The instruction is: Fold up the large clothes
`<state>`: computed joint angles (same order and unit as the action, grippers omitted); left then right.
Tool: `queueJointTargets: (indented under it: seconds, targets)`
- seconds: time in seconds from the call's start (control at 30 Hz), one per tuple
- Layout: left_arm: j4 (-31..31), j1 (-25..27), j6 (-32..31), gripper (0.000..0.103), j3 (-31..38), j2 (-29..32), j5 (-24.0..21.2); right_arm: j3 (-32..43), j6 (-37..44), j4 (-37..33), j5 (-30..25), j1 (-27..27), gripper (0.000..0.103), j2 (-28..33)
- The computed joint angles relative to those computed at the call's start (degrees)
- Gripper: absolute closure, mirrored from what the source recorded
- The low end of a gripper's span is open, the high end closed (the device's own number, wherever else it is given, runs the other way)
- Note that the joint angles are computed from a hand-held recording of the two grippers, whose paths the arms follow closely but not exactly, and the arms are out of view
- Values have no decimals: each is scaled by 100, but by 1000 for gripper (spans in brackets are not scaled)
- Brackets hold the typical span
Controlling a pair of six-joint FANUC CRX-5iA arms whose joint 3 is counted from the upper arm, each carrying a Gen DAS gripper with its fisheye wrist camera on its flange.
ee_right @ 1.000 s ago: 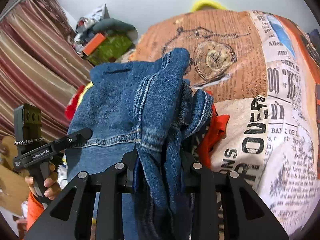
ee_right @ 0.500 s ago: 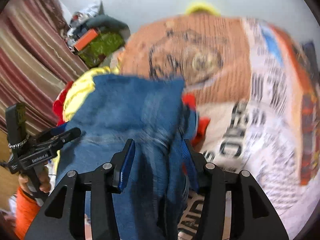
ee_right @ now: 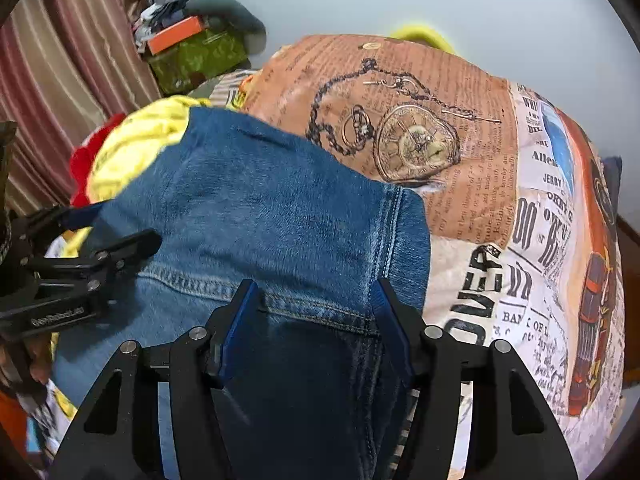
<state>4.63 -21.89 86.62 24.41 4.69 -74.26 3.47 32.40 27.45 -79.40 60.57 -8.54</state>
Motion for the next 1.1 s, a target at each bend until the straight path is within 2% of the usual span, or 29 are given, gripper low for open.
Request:
queueJointTargets:
  seconds: [0.07, 0.13, 0.33, 0.5, 0.63, 0.83, 1.0, 1.1]
  targets:
    - [334, 177, -136, 12, -480, -279, 285, -153, 28, 260, -311, 197, 43, -78]
    - [507, 325, -161, 4, -748, -486, 262, -280, 58, 491, -681, 413, 30, -127]
    - [958, 602, -173, 2, -1339, -1003, 291, -742, -629, 390, -802, 806, 29, -783]
    - [555, 398, -108, 2, -1178, -1236, 48, -675, -1200, 546, -1088, 1220, 29, -964]
    - [264, 172, -152, 2, -989, -1537, -61, -433, -1524, 1141, -1386, 1914, 29, -971]
    - [126, -71, -117, 2, -727, -2143, 111, 27, -1870, 2353, -1967, 3085, 29, -761]
    - [597, 88, -98, 2, -718, -2682, 440, 300, -2022, 3429, -2357, 4031, 29, -521]
    - [599, 18, 34, 2, -715, -3015, 667, 503, -2035, 3982, -2578, 4503, 29, -316]
